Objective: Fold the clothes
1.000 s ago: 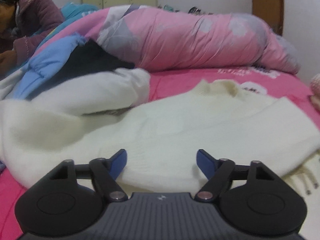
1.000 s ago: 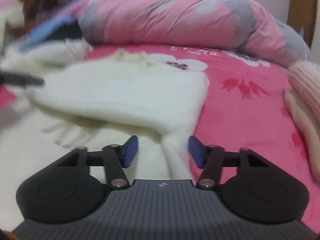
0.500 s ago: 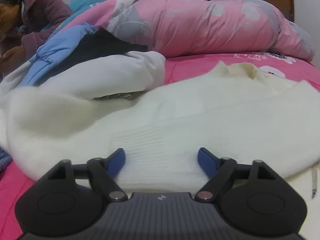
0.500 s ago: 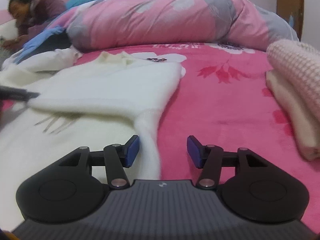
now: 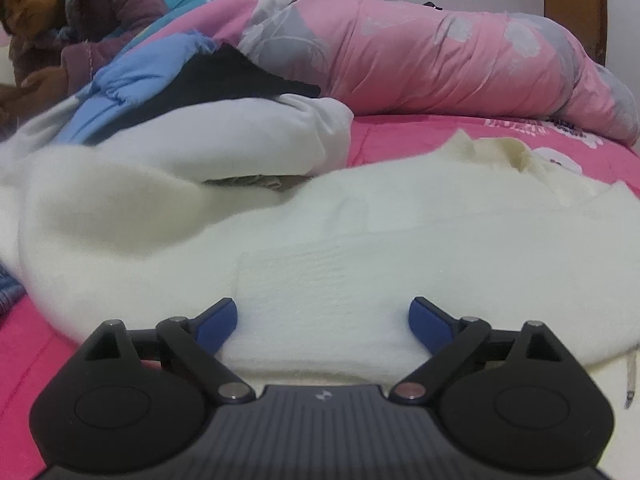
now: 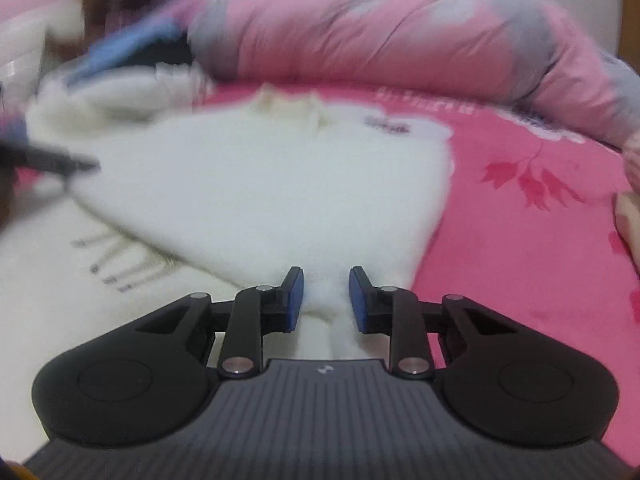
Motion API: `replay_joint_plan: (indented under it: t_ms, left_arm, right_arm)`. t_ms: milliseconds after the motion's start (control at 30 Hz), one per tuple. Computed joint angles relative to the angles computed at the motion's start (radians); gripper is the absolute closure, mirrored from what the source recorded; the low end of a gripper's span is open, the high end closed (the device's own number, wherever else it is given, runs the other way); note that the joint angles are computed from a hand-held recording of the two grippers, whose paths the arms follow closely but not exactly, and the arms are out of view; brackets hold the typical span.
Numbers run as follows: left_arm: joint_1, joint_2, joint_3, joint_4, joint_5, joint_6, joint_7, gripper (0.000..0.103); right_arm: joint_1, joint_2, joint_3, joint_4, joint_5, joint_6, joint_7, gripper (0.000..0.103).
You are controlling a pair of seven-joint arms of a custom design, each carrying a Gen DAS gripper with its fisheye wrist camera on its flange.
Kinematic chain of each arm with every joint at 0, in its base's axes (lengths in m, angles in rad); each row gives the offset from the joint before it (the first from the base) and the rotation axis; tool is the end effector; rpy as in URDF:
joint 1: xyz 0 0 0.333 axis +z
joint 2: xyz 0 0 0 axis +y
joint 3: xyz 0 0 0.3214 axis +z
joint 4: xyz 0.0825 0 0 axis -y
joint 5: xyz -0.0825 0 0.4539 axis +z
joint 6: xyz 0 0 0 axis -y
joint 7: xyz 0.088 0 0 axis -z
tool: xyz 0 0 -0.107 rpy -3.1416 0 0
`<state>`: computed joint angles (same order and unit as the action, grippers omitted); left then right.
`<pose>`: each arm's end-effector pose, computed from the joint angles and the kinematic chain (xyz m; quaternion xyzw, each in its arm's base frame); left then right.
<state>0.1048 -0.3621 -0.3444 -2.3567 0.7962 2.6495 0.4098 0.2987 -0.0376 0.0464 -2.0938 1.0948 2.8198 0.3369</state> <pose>0.5244 -0.1570 0.4985 -0.7274 0.5353 -0.2384 0.3570 0.6127 0.1736 0.4783 -0.7943 0.3934 -0.1878 0.4232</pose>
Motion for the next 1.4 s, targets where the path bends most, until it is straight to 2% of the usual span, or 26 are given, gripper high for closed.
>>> replay_joint_plan:
  t_ms: [100, 200, 300, 400, 433, 467, 567, 700, 767, 800, 900, 933, 1000, 1067, 1100, 1133, 1167, 1233, 1300, 1333, 1400]
  left_arm:
    - [0.004, -0.002, -0.004, -0.004, 0.009, 0.007, -0.016, 0.008]
    - [0.007, -0.004, -0.006, -0.008, 0.016, 0.013, -0.028, 0.008]
    - [0.006, -0.004, -0.005, -0.008, 0.017, 0.015, -0.030, 0.008]
    - [0.008, -0.006, -0.005, -0.012, 0.021, 0.023, -0.036, 0.008]
    - [0.010, -0.007, -0.004, -0.014, 0.021, 0.029, -0.038, 0.008]
    - [0.011, -0.008, -0.003, -0.017, 0.021, 0.036, -0.041, 0.008]
    - [0.022, -0.014, -0.003, -0.031, 0.021, 0.066, -0.057, 0.007]
    - [0.038, -0.017, -0.013, -0.038, 0.022, 0.087, -0.072, 0.007]
    - [0.044, -0.018, -0.017, -0.040, 0.022, 0.093, -0.075, 0.007]
    - [0.047, -0.018, -0.019, -0.042, 0.023, 0.098, -0.078, 0.007]
    - [0.056, -0.023, -0.021, -0.049, 0.020, 0.116, -0.085, 0.007]
    - [0.059, -0.025, -0.022, -0.051, 0.018, 0.123, -0.087, 0.007]
    - [0.066, -0.032, -0.021, -0.060, 0.010, 0.146, -0.090, 0.007]
    - [0.065, -0.049, -0.010, -0.078, -0.025, 0.175, -0.080, 0.007]
    - [0.061, -0.064, -0.002, -0.092, -0.056, 0.185, -0.068, 0.007]
    - [0.054, -0.084, 0.006, -0.111, -0.093, 0.194, -0.052, 0.007]
    - [0.046, -0.106, 0.013, -0.131, -0.130, 0.201, -0.034, 0.007]
    - [0.034, -0.155, 0.019, -0.172, -0.190, 0.204, -0.007, 0.007]
    - [0.007, -0.197, 0.029, -0.204, -0.259, 0.176, 0.029, 0.007]
    - [0.000, -0.216, 0.030, -0.219, -0.288, 0.165, 0.037, 0.009]
    - [0.032, -0.266, 0.007, -0.264, -0.317, 0.208, 0.002, 0.010]
  right_arm:
    - [-0.019, -0.016, -0.014, 0.030, -0.114, -0.078, 0.179, 0.080]
    - [-0.013, 0.016, -0.014, 0.096, -0.129, -0.042, 0.177, 0.079]
    - [-0.032, 0.124, 0.006, 0.228, -0.140, -0.033, 0.246, 0.079]
    - [-0.020, 0.283, -0.006, 0.356, -0.399, 0.022, 0.491, 0.081]
    - [-0.018, 0.324, -0.018, 0.386, -0.451, 0.000, 0.545, 0.081]
    - [-0.043, 0.331, 0.004, 0.394, -0.433, 0.000, 0.563, 0.080]
    - [-0.130, 0.333, 0.088, 0.404, -0.282, -0.010, 0.501, 0.081]
    - [-0.187, 0.350, 0.157, 0.455, -0.257, 0.026, 0.458, 0.081]
    - [-0.160, 0.422, 0.131, 0.539, -0.358, 0.017, 0.550, 0.081]
    - [-0.121, 0.468, 0.079, 0.590, -0.481, -0.019, 0.662, 0.082]
    - [-0.064, 0.529, 0.011, 0.649, -0.661, -0.039, 0.807, 0.074]
    - [-0.050, 0.524, -0.010, 0.661, -0.702, -0.070, 0.873, 0.075]
    - [-0.042, 0.472, -0.022, 0.621, -0.757, -0.069, 0.948, 0.075]
    - [-0.061, 0.364, 0.006, 0.506, -0.781, -0.015, 0.925, 0.075]
    - [-0.100, 0.304, 0.055, 0.441, -0.735, 0.010, 0.860, 0.075]
    - [-0.159, 0.237, 0.128, 0.373, -0.621, 0.026, 0.746, 0.075]
    - [-0.186, 0.187, 0.166, 0.318, -0.521, 0.023, 0.650, 0.075]
    - [-0.197, 0.089, 0.192, 0.222, -0.328, -0.004, 0.473, 0.073]
    - [-0.163, 0.036, 0.176, 0.136, -0.299, -0.045, 0.417, 0.067]
    - [-0.144, 0.036, 0.170, 0.103, -0.345, -0.040, 0.445, 0.064]
    - [-0.100, 0.036, 0.167, 0.034, -0.283, 0.091, 0.399, 0.061]
